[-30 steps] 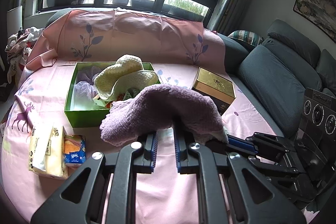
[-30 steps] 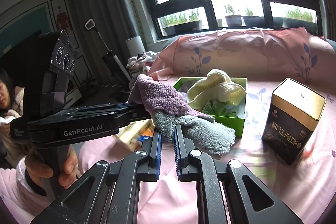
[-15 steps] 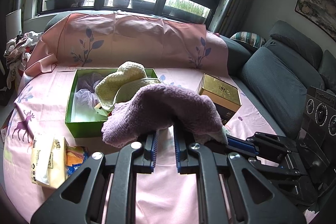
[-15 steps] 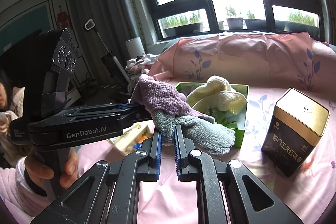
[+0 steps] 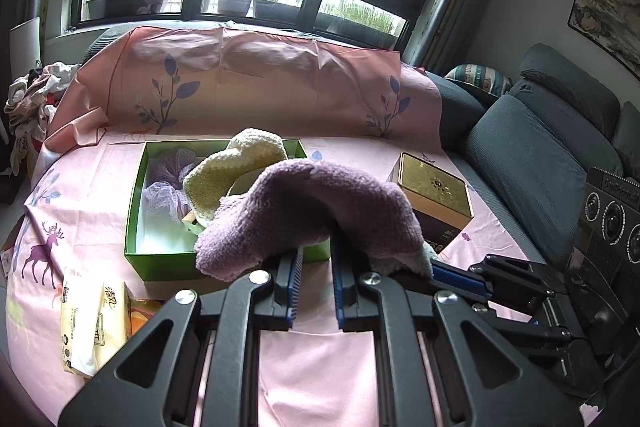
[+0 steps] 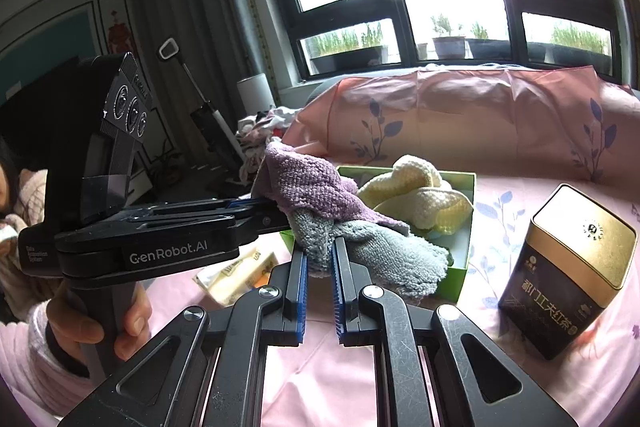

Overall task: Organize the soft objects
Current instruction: 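Carry the lilac cloth with the left tool over the green box, then lower the lilac cloth into the box and open the left tool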

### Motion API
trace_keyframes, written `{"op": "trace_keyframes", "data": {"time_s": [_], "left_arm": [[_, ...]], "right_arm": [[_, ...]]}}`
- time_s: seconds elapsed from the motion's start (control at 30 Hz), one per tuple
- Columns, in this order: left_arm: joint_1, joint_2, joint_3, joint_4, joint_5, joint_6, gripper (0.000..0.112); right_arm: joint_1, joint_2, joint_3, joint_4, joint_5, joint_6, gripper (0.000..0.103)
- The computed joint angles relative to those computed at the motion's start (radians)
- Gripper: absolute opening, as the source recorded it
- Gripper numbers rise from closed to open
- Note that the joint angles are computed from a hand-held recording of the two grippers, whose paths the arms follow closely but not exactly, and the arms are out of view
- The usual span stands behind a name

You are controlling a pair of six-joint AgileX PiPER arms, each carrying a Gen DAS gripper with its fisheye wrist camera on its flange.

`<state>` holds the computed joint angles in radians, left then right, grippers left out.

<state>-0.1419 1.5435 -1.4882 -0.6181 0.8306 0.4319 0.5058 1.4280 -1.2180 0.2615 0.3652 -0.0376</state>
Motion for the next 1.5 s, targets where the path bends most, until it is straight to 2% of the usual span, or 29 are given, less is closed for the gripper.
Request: {"op": "trace_keyframes", "data": {"time_s": [0.27,0.53,0.93,1.1,1.5], "left_arm": [[0.003,0.065,-0.077,0.009,0.013,-0.007,0.010],[-0.001,0.133,-0.167,0.031,0.023,-0.018,0.010],[0.004,0.278,-0.372,0.064,0.085,-0.064,0.010],[0.015,0.362,-0.486,0.069,0.136,-0.096,0.010],[0.037,0.540,-0.704,0.149,0.203,-0.193,0.010]], "right_arm": [[-0.015,0.039,-0.042,0.013,0.006,-0.022,0.012],[-0.058,0.113,-0.126,0.091,0.023,-0.109,0.012],[-0.082,0.210,-0.239,0.041,0.039,-0.077,0.012],[-0.086,0.266,-0.316,-0.004,0.075,-0.045,0.012],[-0.098,0.453,-0.535,0.013,0.178,-0.071,0.012]]}}
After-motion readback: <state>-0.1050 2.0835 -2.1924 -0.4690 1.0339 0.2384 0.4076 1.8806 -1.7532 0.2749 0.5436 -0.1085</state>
